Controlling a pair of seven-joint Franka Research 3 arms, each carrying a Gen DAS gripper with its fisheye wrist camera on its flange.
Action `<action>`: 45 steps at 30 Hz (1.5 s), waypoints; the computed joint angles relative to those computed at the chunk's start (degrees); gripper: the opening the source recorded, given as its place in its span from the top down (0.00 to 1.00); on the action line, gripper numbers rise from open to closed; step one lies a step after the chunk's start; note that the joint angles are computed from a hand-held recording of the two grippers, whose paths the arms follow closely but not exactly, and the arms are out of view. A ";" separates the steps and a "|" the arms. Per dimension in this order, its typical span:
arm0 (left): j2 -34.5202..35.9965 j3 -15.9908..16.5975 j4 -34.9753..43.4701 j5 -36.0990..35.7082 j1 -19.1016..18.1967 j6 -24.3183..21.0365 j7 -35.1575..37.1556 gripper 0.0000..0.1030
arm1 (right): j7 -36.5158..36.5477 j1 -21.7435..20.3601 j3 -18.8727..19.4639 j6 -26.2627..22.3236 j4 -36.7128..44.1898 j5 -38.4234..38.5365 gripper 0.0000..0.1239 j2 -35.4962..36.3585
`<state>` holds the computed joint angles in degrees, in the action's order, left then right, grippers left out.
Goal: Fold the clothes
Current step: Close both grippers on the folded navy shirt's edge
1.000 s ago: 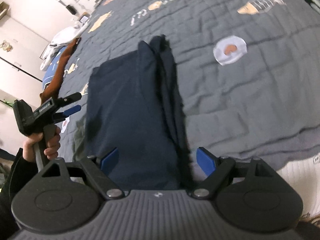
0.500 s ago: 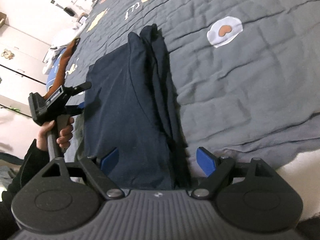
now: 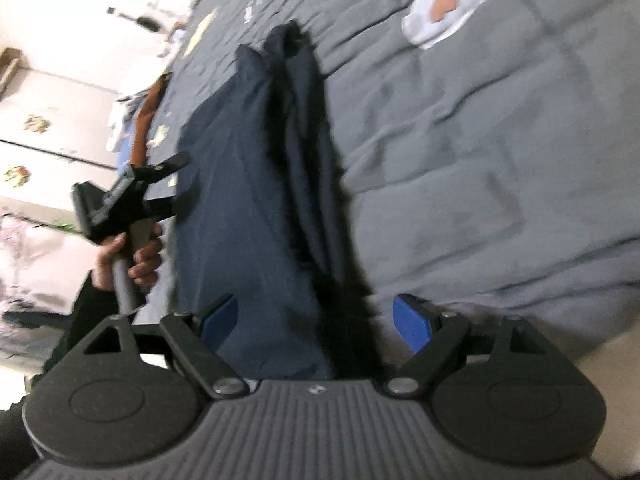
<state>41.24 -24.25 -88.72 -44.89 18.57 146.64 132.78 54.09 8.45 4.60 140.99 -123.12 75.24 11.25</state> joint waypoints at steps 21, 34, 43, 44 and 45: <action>1.82 0.08 2.82 -1.25 0.87 -3.94 1.87 0.00 | -4.84 -2.63 0.88 -11.89 5.52 5.38 0.23 6.12; 2.03 0.40 3.34 -1.22 0.76 -4.92 2.29 0.00 | -4.61 -2.76 1.18 -11.22 6.06 5.09 0.62 7.50; 2.22 0.75 3.87 -0.64 0.18 -4.72 1.36 0.00 | -6.02 -2.23 1.65 -7.84 4.57 5.73 0.83 6.45; 2.29 0.81 4.06 -0.41 0.09 -4.84 1.16 0.00 | -6.73 -2.32 1.74 -7.88 4.42 6.39 0.83 6.59; 2.37 0.79 4.24 -0.25 0.10 -4.97 1.11 0.00 | -7.10 -2.30 1.83 -7.77 4.31 6.89 0.83 6.68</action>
